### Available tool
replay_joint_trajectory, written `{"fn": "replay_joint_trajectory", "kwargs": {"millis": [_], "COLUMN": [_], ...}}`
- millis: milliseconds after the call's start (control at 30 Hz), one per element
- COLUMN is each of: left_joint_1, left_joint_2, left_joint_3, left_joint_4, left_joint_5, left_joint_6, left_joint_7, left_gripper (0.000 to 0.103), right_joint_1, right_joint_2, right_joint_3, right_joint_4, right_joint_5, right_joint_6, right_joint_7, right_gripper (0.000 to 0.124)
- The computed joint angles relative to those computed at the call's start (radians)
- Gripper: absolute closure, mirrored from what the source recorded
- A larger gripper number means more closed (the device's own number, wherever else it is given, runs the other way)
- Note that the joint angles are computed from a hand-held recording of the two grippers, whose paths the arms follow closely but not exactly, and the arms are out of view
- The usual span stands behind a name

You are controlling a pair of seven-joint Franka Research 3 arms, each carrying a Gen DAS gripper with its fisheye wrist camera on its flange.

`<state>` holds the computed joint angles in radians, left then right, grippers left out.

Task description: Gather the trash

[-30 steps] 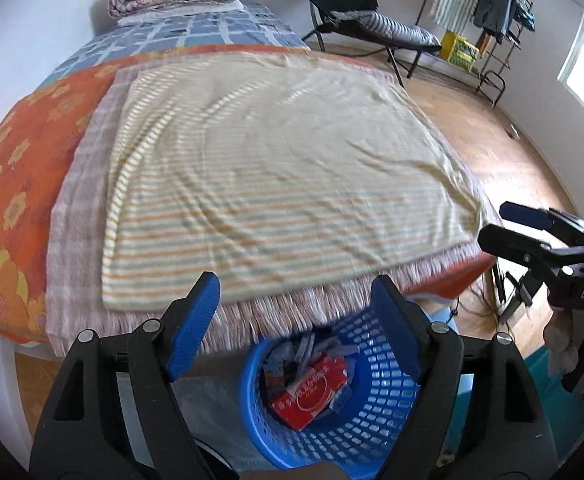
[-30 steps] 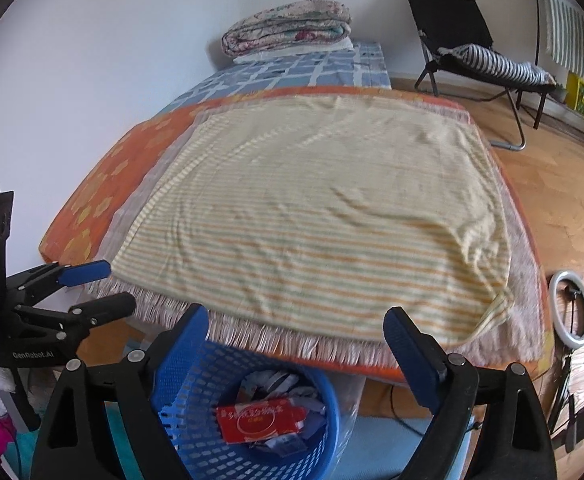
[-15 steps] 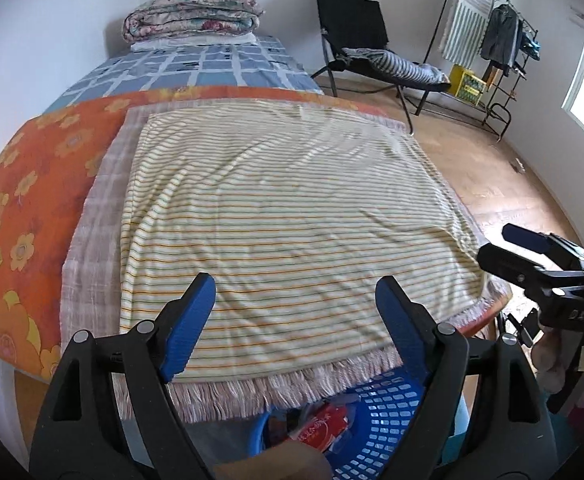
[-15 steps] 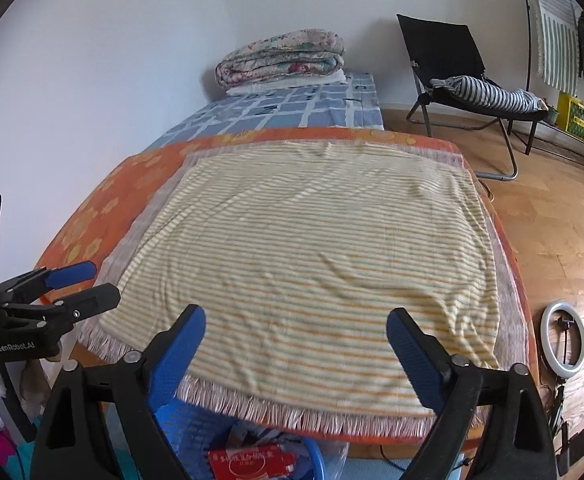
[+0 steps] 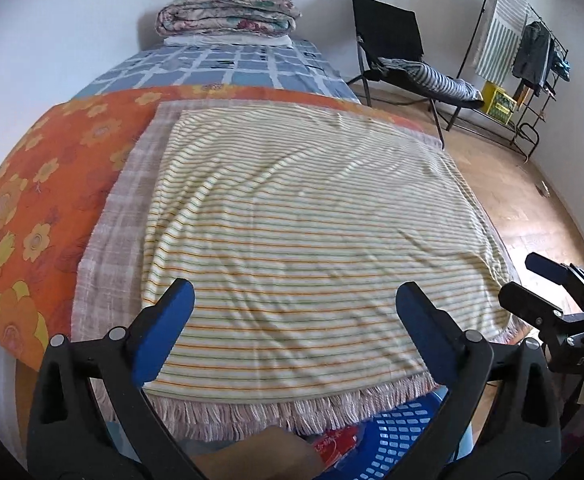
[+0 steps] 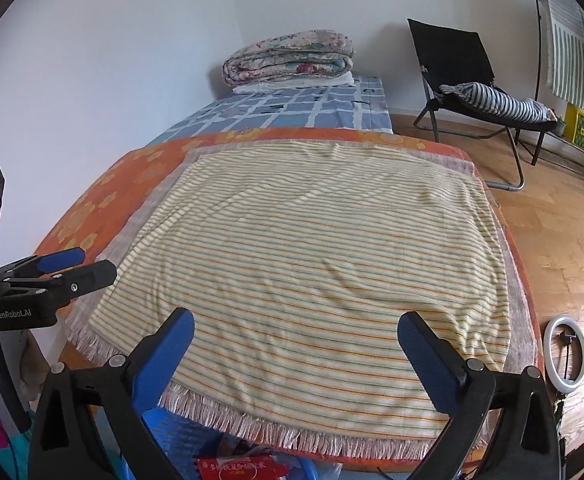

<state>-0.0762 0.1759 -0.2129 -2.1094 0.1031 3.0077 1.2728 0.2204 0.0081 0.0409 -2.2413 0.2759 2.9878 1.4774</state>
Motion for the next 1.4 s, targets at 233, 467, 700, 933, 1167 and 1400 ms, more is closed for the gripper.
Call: {"fn": "replay_joint_trajectory", "kwargs": {"millis": [233, 467, 700, 933, 1167, 1400], "left_joint_1": [-0.004, 0.005, -0.021, -0.034, -0.04, -0.045], "left_joint_2": [-0.005, -0.022, -0.039, -0.047, -0.054, -0.058], "left_joint_3": [0.002, -0.014, 0.017, 0.036, 0.047, 0.058], "left_joint_4": [-0.003, -0.023, -0.045, -0.055, -0.061, -0.065], "left_joint_5": [0.002, -0.023, 0.038, 0.091, 0.149, 0.209], "left_joint_6": [-0.007, -0.007, 0.001, 0.01, 0.006, 0.007], "left_joint_7": [0.004, 0.035, -0.006, -0.055, -0.096, -0.143], "left_gripper": [0.001, 0.001, 0.001, 0.001, 0.001, 0.001], "right_joint_1": [0.002, 0.004, 0.0, -0.003, -0.003, -0.003], "right_joint_2": [0.009, 0.004, -0.005, -0.006, -0.008, -0.01], "right_joint_3": [0.002, 0.0, -0.002, -0.002, -0.002, -0.001], "right_joint_4": [0.01, 0.0, -0.012, -0.016, -0.018, -0.018], "right_joint_5": [0.033, -0.015, -0.029, -0.027, -0.029, -0.041], "right_joint_6": [-0.012, -0.001, 0.002, 0.001, 0.004, -0.003], "right_joint_7": [-0.026, 0.007, 0.032, 0.034, 0.033, 0.039], "right_gripper": [0.021, 0.021, 0.021, 0.021, 0.021, 0.021]}}
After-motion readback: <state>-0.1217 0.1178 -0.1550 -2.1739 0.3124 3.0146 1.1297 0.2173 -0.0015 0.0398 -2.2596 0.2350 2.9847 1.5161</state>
